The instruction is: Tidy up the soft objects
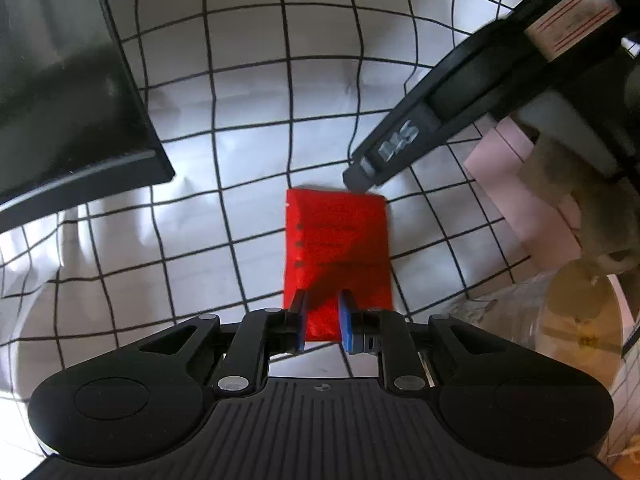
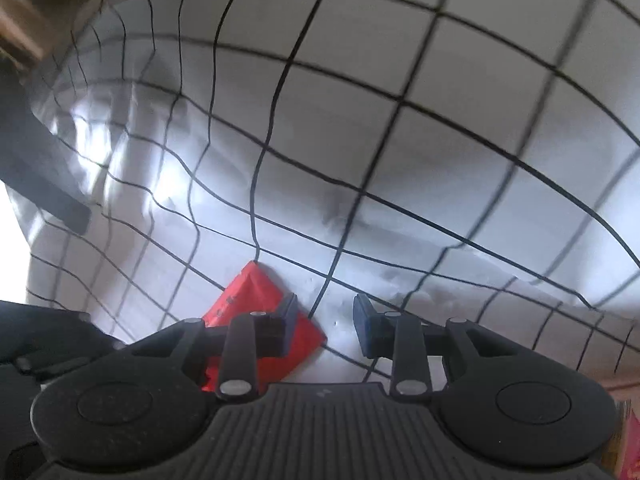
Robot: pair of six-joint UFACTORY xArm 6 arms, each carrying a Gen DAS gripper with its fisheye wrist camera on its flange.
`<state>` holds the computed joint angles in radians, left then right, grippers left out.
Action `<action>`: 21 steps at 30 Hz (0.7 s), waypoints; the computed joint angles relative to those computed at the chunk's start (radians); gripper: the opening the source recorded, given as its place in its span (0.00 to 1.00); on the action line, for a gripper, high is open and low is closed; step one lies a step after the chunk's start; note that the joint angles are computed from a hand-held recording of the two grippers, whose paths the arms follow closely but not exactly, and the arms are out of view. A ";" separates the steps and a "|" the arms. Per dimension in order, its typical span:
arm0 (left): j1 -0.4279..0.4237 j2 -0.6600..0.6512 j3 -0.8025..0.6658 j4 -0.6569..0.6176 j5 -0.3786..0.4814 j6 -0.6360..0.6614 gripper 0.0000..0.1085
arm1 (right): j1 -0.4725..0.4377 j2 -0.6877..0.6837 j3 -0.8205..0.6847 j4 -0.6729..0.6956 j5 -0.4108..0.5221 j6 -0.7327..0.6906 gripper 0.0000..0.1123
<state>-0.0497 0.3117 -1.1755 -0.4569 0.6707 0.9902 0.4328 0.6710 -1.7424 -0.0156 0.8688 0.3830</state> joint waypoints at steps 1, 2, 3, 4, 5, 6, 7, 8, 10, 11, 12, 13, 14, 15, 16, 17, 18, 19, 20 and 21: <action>0.000 -0.001 0.000 -0.005 -0.003 0.006 0.18 | 0.003 0.010 -0.014 -0.003 0.002 -0.006 0.27; 0.000 -0.002 0.000 -0.012 -0.006 0.013 0.18 | 0.006 0.029 -0.046 0.013 0.030 -0.028 0.28; -0.001 -0.003 -0.001 -0.020 -0.010 0.020 0.18 | 0.008 0.034 -0.056 0.041 0.036 -0.054 0.28; -0.004 -0.004 0.001 -0.026 -0.015 0.028 0.18 | 0.002 0.039 -0.063 0.110 0.042 -0.108 0.28; -0.007 -0.002 0.000 -0.031 -0.016 0.034 0.18 | -0.007 0.037 -0.059 0.196 0.047 -0.153 0.28; -0.008 -0.002 -0.001 -0.031 -0.013 0.034 0.18 | -0.013 0.025 -0.040 0.241 0.034 -0.162 0.28; -0.010 -0.003 0.000 -0.027 -0.012 0.031 0.18 | -0.015 0.000 -0.001 0.244 -0.001 -0.154 0.28; -0.012 -0.003 0.001 -0.025 -0.012 0.030 0.18 | -0.010 -0.025 0.033 0.205 -0.038 -0.124 0.28; -0.017 0.003 -0.002 -0.026 -0.017 0.031 0.18 | -0.005 -0.092 0.117 0.091 -0.098 -0.061 0.28; -0.021 0.005 0.000 -0.027 -0.024 0.030 0.18 | -0.009 -0.127 0.159 0.076 -0.125 -0.053 0.29; -0.025 0.010 0.000 -0.025 -0.029 0.030 0.18 | -0.014 -0.157 0.194 0.080 -0.145 -0.052 0.30; -0.029 0.014 -0.001 -0.022 -0.034 0.031 0.18 | -0.019 -0.179 0.216 0.084 -0.153 -0.049 0.31; -0.034 0.013 0.006 -0.036 -0.052 0.052 0.18 | -0.025 -0.210 0.253 0.077 -0.170 -0.038 0.33; -0.039 0.014 0.009 -0.033 -0.064 0.060 0.18 | -0.030 -0.229 0.273 0.063 -0.177 -0.022 0.36; -0.047 0.012 0.017 -0.032 -0.083 0.073 0.19 | -0.034 -0.244 0.285 0.053 -0.178 -0.009 0.37; -0.053 0.009 0.029 -0.033 -0.108 0.091 0.19 | -0.039 -0.260 0.305 0.049 -0.185 0.001 0.37; -0.057 0.003 0.043 -0.038 -0.135 0.115 0.20 | -0.044 -0.267 0.313 0.052 -0.188 0.005 0.38; -0.061 -0.003 0.057 -0.044 -0.159 0.139 0.22 | -0.049 -0.276 0.323 0.060 -0.189 0.002 0.38; -0.063 -0.007 0.067 -0.048 -0.174 0.154 0.24 | -0.052 -0.288 0.338 0.070 -0.193 0.002 0.38; -0.065 -0.011 0.076 -0.038 -0.192 0.151 0.25 | -0.059 -0.295 0.347 0.082 -0.195 -0.010 0.39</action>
<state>-0.1146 0.3011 -1.0995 -0.4945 0.4783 1.1412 0.3739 0.3758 -1.3953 0.0664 0.6739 0.3731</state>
